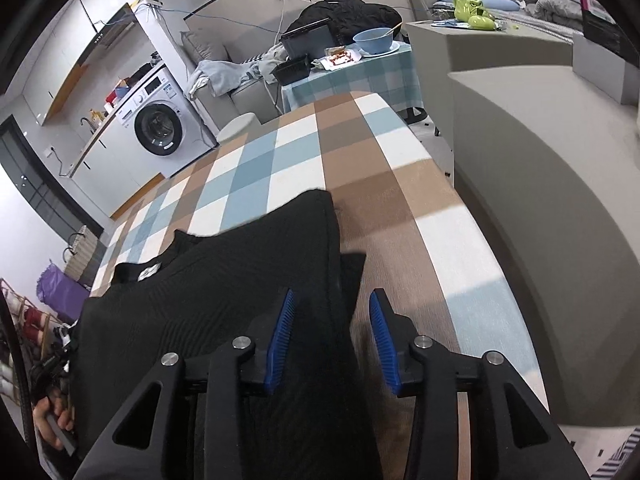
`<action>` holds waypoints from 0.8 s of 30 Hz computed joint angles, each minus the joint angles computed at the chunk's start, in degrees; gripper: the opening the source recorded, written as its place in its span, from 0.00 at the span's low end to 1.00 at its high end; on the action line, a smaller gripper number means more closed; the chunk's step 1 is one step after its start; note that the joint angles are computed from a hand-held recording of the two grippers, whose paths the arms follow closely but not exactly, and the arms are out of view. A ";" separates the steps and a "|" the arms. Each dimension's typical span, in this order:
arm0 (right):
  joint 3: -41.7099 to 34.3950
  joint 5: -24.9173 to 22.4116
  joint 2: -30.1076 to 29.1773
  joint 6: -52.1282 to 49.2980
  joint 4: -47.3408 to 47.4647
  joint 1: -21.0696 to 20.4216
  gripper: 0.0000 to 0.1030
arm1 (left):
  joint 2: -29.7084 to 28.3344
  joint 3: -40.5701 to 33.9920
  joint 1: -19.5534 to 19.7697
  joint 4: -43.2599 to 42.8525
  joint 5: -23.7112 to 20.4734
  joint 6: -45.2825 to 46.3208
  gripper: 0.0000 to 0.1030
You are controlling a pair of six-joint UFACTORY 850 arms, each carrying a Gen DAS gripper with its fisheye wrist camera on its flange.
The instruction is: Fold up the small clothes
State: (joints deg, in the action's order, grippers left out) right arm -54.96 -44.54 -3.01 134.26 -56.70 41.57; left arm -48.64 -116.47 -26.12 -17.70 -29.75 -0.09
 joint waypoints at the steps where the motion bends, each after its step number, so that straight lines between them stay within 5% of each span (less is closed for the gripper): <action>1: 0.49 0.22 0.52 0.80 -0.04 0.75 0.39 | 1.13 1.62 0.00 -0.79 0.58 1.42 0.37; 6: 3.28 -0.84 2.65 8.64 -3.27 6.87 0.51 | 11.54 17.09 -1.18 5.25 9.70 -0.16 0.64; 15: 5.54 -2.16 2.53 17.65 -6.59 15.38 0.51 | 22.56 33.74 -0.71 -10.98 11.00 16.01 0.65; 19: 4.87 -2.07 1.24 17.11 -6.46 16.21 0.51 | 25.60 38.32 -0.89 -11.65 12.35 16.90 0.65; 24: 2.65 -1.34 -0.22 12.47 -8.46 16.79 0.12 | 28.46 42.14 -1.42 -10.68 14.00 16.24 0.65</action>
State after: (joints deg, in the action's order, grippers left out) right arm -52.31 -45.88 -3.23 146.73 -65.16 58.36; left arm -20.18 -74.33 -27.55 -28.38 -15.75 16.15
